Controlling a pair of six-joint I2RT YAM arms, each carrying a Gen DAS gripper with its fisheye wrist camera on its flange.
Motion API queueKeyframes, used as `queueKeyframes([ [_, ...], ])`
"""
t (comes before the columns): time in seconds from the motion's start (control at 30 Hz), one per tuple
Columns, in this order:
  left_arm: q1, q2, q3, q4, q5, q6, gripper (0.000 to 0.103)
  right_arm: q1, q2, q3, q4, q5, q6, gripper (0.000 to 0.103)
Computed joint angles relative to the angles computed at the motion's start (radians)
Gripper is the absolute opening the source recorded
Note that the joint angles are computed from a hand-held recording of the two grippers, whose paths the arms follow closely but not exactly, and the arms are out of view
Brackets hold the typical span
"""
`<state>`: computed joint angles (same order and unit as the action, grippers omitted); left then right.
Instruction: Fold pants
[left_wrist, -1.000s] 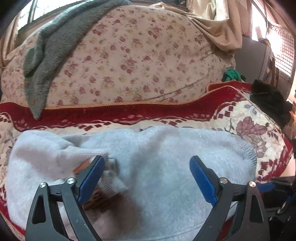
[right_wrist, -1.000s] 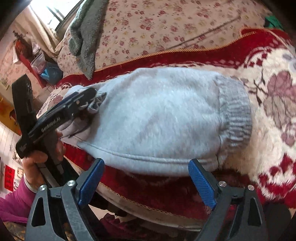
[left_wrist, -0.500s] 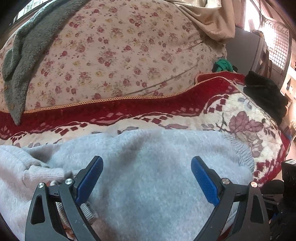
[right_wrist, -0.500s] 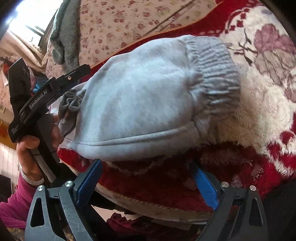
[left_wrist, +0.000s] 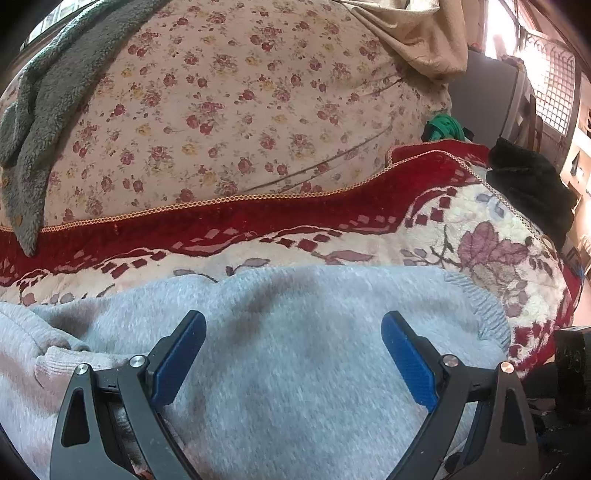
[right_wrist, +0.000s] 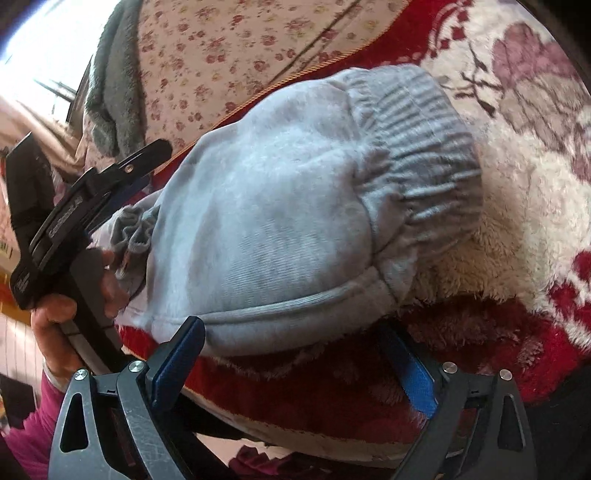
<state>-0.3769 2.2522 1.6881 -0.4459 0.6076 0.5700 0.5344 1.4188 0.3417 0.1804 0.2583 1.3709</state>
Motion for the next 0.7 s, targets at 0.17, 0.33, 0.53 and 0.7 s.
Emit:
queueKeyframes([
  [0.17,-0.007,0.013,0.017,-0.008,-0.007,0.000,0.095,-0.017,0.014,-0.003,0.031,0.015,-0.003,0.101],
  [0.33,-0.017,0.038,0.052,-0.035,-0.010,0.013,0.095,-0.022,0.055,0.041,0.007,0.063,-0.039,0.102],
  [0.53,-0.044,0.136,0.230,-0.196,0.016,0.056,0.095,-0.038,0.071,-0.014,0.131,0.075,-0.043,0.102],
  [0.7,-0.093,0.244,0.426,-0.359,0.023,0.134,0.095,-0.045,0.080,-0.082,0.274,0.079,-0.039,0.102],
])
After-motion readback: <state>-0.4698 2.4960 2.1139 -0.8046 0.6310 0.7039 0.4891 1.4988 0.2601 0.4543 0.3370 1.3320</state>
